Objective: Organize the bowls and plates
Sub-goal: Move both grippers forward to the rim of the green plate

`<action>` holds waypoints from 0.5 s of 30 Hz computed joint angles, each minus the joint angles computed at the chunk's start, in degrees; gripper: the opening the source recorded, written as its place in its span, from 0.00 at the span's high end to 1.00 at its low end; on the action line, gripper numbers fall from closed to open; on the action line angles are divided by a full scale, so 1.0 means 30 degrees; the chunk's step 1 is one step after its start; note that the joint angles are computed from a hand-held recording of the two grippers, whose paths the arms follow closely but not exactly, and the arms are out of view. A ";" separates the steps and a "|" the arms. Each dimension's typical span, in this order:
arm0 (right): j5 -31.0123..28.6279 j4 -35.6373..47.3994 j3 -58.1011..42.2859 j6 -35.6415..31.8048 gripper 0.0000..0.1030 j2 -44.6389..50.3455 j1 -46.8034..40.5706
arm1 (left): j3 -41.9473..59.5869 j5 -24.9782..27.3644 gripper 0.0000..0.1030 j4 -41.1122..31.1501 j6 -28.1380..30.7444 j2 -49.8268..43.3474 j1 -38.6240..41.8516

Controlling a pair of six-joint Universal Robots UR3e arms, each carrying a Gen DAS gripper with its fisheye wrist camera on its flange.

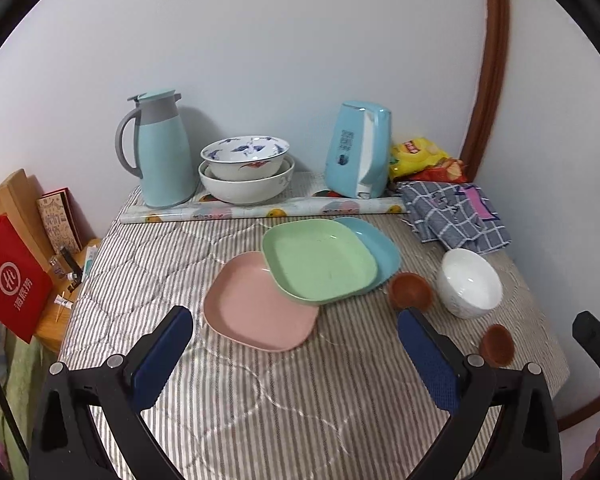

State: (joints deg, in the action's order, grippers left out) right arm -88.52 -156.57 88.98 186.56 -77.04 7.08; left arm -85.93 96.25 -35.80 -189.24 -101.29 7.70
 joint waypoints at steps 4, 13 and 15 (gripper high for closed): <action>0.0177 0.0518 -0.1939 0.0217 0.00 0.1675 0.0043 | 0.1184 -0.0247 0.00 -0.0423 0.0099 -0.1118 0.0542; -0.0204 0.2734 -0.7384 0.0181 0.02 0.5887 0.0636 | 0.4513 -0.0622 0.00 -0.1775 0.0417 -0.4103 0.1524; -0.0026 0.3320 -0.8926 0.0180 0.03 0.6939 0.0748 | 0.5475 -0.0532 0.00 -0.2035 0.0567 -0.4880 0.1678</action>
